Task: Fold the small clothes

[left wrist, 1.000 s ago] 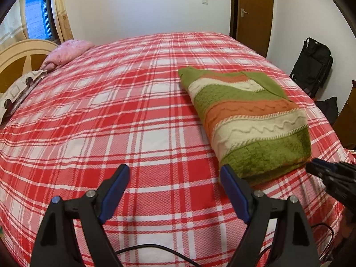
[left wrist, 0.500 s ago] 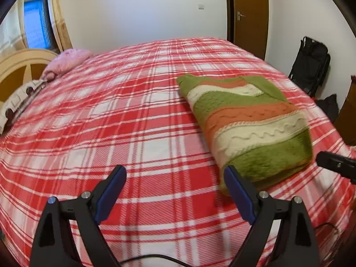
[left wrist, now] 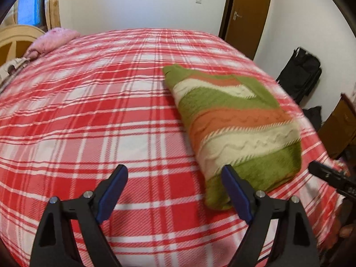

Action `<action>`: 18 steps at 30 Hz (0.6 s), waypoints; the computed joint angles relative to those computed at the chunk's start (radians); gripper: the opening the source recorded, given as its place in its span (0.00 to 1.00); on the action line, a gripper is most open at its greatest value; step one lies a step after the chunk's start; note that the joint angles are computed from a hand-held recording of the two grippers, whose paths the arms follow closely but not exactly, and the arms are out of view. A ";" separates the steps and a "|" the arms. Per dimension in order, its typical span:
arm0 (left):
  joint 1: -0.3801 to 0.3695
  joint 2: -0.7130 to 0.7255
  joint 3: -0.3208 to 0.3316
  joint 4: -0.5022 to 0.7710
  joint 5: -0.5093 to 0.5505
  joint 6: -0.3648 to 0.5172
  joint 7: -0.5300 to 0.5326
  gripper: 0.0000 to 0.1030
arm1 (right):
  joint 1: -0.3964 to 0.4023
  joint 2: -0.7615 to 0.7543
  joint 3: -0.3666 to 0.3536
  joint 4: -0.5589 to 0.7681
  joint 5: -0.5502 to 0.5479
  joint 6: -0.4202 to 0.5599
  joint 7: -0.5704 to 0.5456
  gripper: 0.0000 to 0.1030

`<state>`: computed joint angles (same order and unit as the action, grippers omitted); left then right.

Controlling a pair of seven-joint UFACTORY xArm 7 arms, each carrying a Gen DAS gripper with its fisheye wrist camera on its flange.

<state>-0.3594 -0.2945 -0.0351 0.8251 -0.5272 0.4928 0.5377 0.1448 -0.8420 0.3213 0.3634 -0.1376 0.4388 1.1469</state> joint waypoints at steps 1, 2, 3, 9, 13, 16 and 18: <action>-0.011 0.010 0.012 0.017 -0.029 0.018 0.012 0.85 | -0.003 0.000 0.003 -0.001 0.000 -0.007 0.005 0.69; -0.012 0.017 0.012 0.027 -0.040 0.027 0.013 0.80 | -0.006 0.007 0.007 0.003 -0.003 -0.011 0.006 0.69; -0.010 0.026 0.007 0.039 -0.042 0.036 0.007 0.78 | -0.012 0.019 0.015 0.014 -0.013 -0.008 0.002 0.69; 0.002 0.092 -0.026 0.119 -0.036 0.062 -0.030 0.77 | -0.046 0.078 0.017 0.056 -0.048 -0.039 -0.004 0.69; 0.008 0.139 -0.035 0.175 -0.089 0.108 -0.036 0.77 | -0.073 0.109 0.014 0.078 -0.063 -0.047 -0.012 0.69; 0.022 0.188 -0.059 0.214 -0.072 0.101 -0.086 0.77 | -0.117 0.153 0.007 0.099 -0.081 -0.070 -0.008 0.69; 0.033 0.230 -0.062 0.256 -0.095 0.142 -0.102 0.77 | -0.140 0.187 0.001 0.110 -0.091 -0.090 -0.008 0.69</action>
